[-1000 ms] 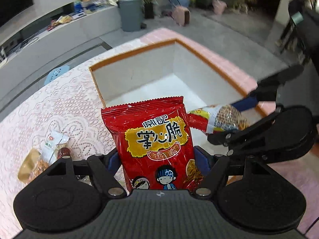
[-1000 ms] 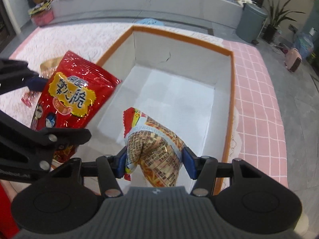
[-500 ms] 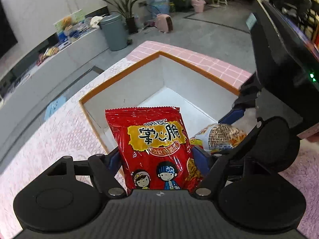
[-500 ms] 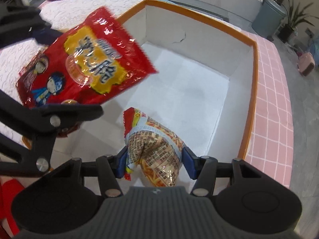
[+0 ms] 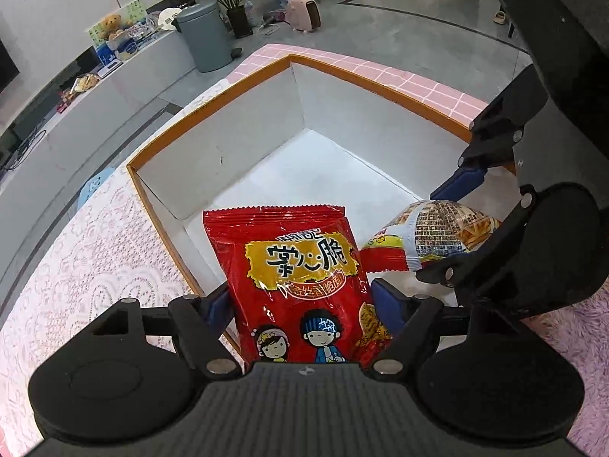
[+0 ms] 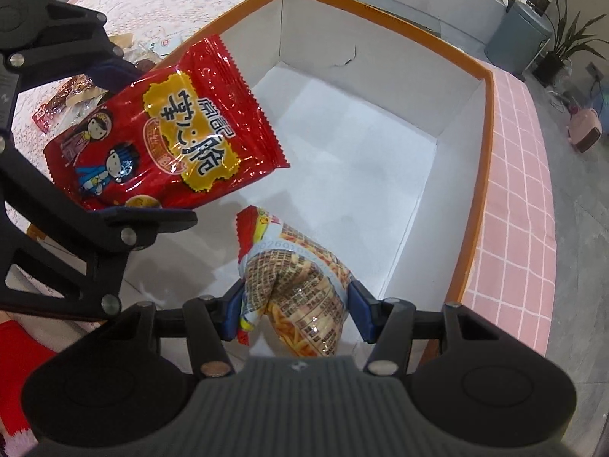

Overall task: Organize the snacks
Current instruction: 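Open right tool to drop peanut bag while left tool drops red bag in box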

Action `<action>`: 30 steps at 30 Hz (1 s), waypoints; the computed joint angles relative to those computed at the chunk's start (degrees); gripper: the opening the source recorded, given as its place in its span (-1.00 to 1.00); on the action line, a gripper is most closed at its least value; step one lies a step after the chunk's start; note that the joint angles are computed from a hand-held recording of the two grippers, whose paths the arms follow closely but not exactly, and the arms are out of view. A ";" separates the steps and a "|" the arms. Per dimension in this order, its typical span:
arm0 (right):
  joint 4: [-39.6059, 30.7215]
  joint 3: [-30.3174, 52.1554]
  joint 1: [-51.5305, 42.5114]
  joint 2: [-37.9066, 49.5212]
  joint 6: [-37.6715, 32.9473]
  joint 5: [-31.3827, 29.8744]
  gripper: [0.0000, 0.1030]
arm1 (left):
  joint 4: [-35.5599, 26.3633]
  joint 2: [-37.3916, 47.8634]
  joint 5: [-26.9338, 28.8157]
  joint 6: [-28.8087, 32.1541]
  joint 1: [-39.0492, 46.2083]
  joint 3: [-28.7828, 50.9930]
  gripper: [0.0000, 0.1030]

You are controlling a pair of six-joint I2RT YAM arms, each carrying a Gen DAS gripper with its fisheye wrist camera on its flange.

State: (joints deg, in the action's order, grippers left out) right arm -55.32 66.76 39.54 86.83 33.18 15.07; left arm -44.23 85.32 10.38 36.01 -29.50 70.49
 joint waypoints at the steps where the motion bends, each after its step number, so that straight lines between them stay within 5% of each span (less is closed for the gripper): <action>1: -0.13 0.31 0.21 0.16 0.37 0.11 0.08 | 0.13 0.15 0.01 -0.16 -0.08 0.23 0.74; 19: -1.98 0.93 1.35 -2.30 4.62 2.16 0.40 | -4.05 -0.62 5.57 -3.87 3.34 4.49 0.85; 30: -3.39 1.33 3.02 -3.16 6.94 3.90 0.60 | -6.92 5.05 10.30 -11.57 3.40 9.16 0.87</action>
